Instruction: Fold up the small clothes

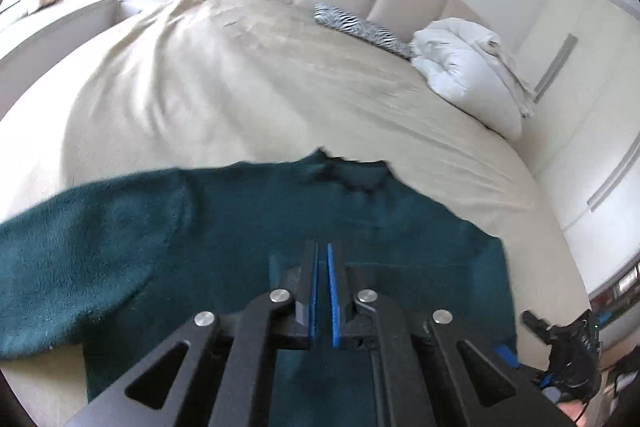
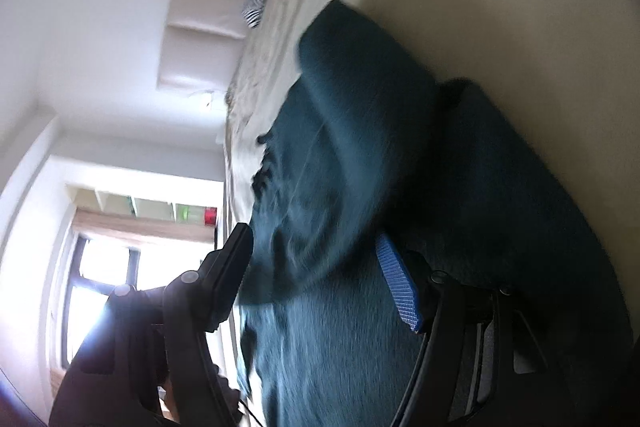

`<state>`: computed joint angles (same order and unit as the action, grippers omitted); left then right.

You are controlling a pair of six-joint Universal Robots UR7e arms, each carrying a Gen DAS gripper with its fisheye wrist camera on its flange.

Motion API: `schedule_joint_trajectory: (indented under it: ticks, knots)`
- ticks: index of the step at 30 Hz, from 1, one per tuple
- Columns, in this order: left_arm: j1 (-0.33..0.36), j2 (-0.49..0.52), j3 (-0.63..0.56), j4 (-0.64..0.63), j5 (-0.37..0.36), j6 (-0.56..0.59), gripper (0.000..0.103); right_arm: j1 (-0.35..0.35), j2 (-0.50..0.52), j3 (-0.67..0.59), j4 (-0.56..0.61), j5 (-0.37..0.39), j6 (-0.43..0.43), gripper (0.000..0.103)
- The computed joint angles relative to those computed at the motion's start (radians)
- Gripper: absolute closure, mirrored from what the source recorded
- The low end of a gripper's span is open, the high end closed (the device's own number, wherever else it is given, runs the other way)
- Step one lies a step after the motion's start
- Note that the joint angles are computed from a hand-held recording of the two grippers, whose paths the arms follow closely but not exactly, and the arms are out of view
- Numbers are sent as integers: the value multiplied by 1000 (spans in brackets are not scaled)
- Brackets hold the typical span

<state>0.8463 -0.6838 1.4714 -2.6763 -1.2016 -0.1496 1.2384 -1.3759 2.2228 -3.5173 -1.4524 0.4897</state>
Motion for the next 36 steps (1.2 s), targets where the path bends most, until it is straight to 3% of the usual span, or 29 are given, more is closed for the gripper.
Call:
schedule_joint_trajectory:
  ticks: [4, 7, 10, 13, 17, 19, 22, 29, 36]
  knots:
    - [42, 5, 14, 13, -2, -54, 98, -18, 8, -35, -48, -24, 29, 41]
    - [43, 6, 22, 68, -21, -66, 95, -47, -1, -36, -53, 24, 54, 41]
    - [44, 17, 1, 150, -66, -67, 68, -37, -5, -35, -12, 13, -12, 41]
    - [20, 33, -27, 216, -45, -14, 54, -27, -5, -29, -10, 2, -49, 41]
    - [-1, 64, -57, 256, 14, 30, 54, -20, -1, -26, -15, -7, -51, 41]
    - [-4, 73, -62, 254, 34, 30, 79, -20, -7, -20, -11, -3, -49, 41]
    - [-10, 73, -52, 237, 47, 48, 90, -32, -9, -16, -19, 21, -50, 41]
    - [-22, 28, 3, -4, 12, 97, 92, -73, 2, -16, -76, 107, 24, 41]
    - [12, 29, 35, -120, 15, 71, 92, -61, 36, -81, -27, 113, 78, 41]
